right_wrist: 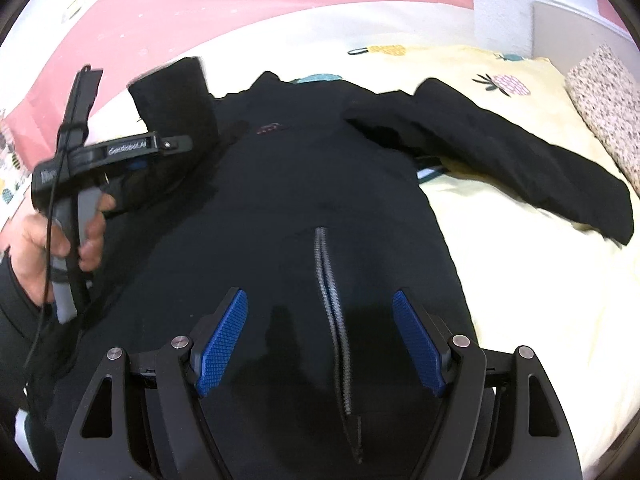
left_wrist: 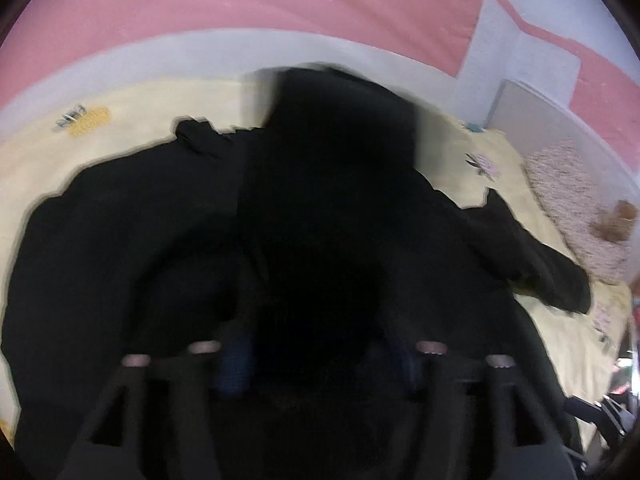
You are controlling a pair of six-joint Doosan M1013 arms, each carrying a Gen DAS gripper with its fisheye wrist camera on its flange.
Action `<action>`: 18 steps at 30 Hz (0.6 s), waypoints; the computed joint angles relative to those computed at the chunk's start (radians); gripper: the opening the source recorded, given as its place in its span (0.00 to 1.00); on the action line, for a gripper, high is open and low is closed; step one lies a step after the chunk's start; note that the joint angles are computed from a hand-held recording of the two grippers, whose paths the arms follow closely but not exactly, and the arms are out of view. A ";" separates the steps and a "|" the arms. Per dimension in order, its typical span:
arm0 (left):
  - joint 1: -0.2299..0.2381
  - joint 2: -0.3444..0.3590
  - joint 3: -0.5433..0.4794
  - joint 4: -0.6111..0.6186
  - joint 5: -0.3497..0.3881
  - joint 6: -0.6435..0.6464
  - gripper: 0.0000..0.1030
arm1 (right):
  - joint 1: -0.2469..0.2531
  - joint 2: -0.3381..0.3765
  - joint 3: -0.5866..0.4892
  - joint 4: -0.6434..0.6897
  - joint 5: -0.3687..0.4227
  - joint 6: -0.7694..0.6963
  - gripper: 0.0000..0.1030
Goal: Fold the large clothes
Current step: 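Lift the sleeve with the left tool, fold it across the coat body, release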
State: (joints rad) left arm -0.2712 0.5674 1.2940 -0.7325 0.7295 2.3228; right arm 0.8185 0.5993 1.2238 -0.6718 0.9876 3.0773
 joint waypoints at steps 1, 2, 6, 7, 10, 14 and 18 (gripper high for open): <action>0.003 -0.002 0.002 -0.016 0.020 0.018 0.73 | -0.002 -0.002 0.003 0.001 0.000 0.003 0.73; 0.005 -0.006 0.004 -0.027 0.043 0.040 0.74 | -0.004 -0.003 0.005 0.001 -0.001 0.003 0.73; 0.030 -0.044 0.038 -0.128 0.075 0.159 0.74 | -0.010 -0.005 -0.003 -0.011 -0.006 -0.007 0.73; 0.041 -0.055 0.045 -0.156 0.079 0.182 0.74 | -0.012 -0.004 -0.009 -0.019 -0.008 -0.013 0.73; 0.072 -0.077 0.061 -0.229 0.063 0.222 0.74 | -0.021 0.002 -0.032 -0.033 -0.019 -0.040 0.73; 0.121 -0.078 0.052 -0.151 -0.062 0.118 0.70 | -0.044 0.030 -0.088 -0.027 -0.043 -0.093 0.73; 0.164 -0.030 -0.010 0.078 -0.061 -0.187 0.48 | -0.091 0.084 -0.164 0.076 -0.112 -0.204 0.73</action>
State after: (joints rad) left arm -0.1071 0.5379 1.2844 -0.6540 0.6690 2.1354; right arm 0.7277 0.6836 1.0595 -0.5955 0.8751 2.8730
